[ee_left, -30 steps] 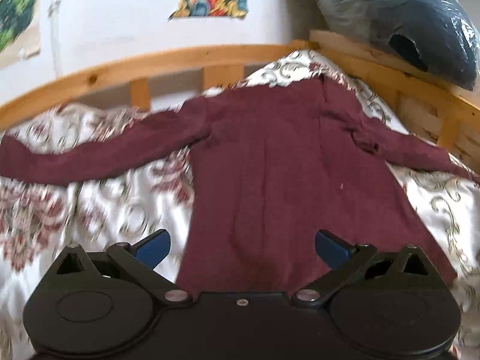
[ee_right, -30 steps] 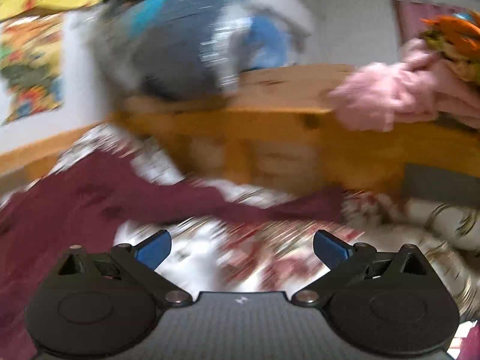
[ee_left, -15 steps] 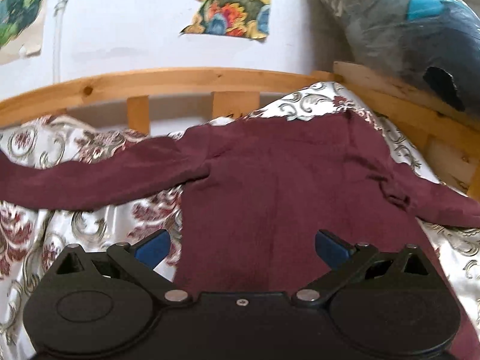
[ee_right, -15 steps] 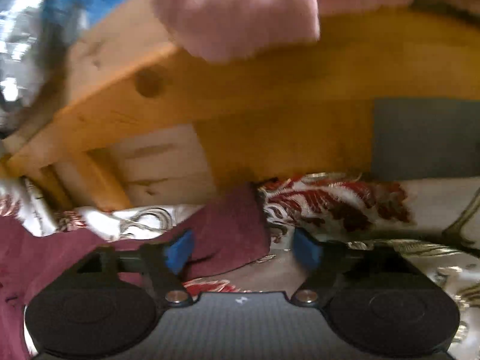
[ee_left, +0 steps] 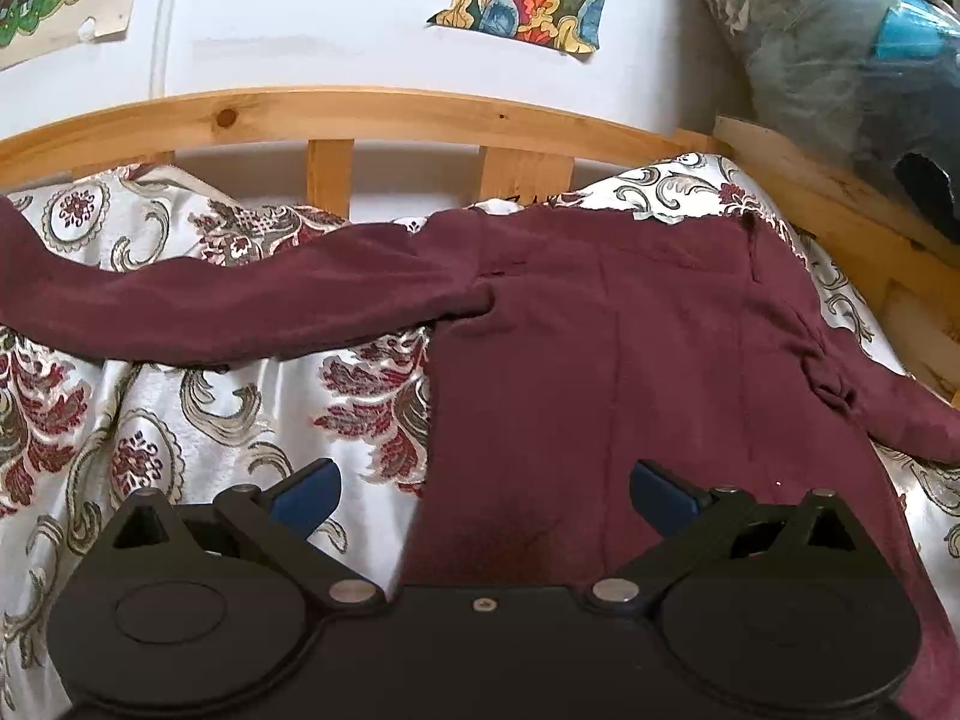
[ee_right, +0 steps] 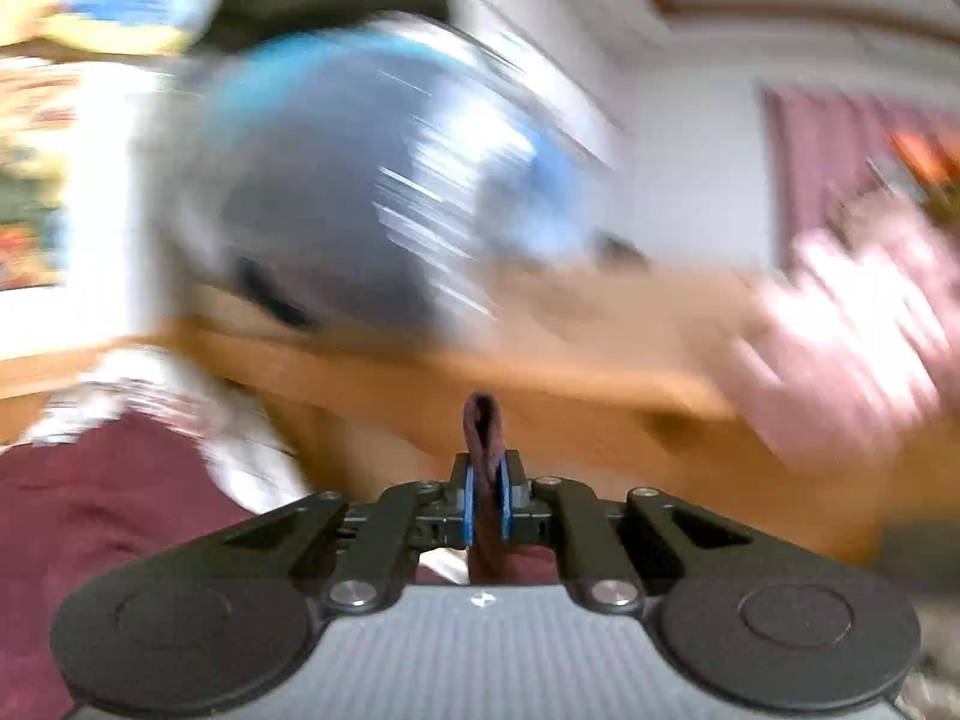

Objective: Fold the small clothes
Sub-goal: 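Carry the held sleeve across the shirt body and open the right tool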

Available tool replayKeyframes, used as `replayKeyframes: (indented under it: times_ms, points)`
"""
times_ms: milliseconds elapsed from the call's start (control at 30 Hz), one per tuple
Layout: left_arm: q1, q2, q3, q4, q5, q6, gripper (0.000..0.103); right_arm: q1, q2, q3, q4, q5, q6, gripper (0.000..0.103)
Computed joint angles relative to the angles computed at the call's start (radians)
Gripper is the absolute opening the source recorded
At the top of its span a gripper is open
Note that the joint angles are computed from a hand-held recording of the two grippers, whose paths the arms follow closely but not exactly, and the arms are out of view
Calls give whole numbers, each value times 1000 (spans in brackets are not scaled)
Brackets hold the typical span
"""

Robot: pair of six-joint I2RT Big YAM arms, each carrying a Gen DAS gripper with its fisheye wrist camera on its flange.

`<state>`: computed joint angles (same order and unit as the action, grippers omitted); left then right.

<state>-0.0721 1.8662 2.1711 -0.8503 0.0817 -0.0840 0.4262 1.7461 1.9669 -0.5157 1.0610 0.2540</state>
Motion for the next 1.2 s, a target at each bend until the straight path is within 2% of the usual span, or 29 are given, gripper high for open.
replayKeyframes:
  times_ms: [33, 67, 133, 200, 300, 367, 433, 600, 667, 733, 833, 933, 1000, 1100, 1200]
  points:
    - [3, -3, -6, 8, 1, 4, 102, 14, 27, 32, 90, -45, -131, 10]
    - [6, -7, -13, 17, 6, 3, 102, 23, 56, 75, 136, -100, -223, 10]
    - [14, -13, -24, 31, 25, -4, 102, 44, 115, 166, 168, -213, -344, 10]
    - [22, -12, -23, 30, 34, -18, 102, 71, 190, 281, 150, -346, -448, 10]
    - [34, -8, -14, 26, 39, -60, 102, 102, 296, 450, 45, -528, -512, 10]
    - [41, -4, -7, 21, 36, -85, 102, 129, 320, 477, 1, -616, -541, 10]
    - [48, 4, 5, 13, 28, -104, 102, 152, 334, 486, -33, -662, -568, 10]
    - [65, 34, 47, -14, 24, -131, 102, 182, 364, 508, -174, -717, -531, 11]
    - [69, 45, 59, -21, 28, -134, 102, 181, 349, 475, -222, -754, -485, 20]
    - [72, 52, 65, -22, 44, -134, 102, 180, 326, 428, -237, -784, -449, 57]
    - [74, 53, 57, -7, 69, -130, 102, 176, 263, 325, -225, -819, -382, 74]
    - [77, 47, 38, 20, 118, -126, 102, 166, 214, 253, -229, -808, -308, 86]
    - [79, 39, 19, 41, 167, -122, 102, 156, 178, 205, -222, -770, -268, 91]
    - [74, 29, -5, 63, 233, -86, 102, 118, 169, 208, -257, -681, -200, 92]
    - [55, 39, 1, 21, 235, -14, 102, 54, 192, 260, -312, -621, -103, 86]
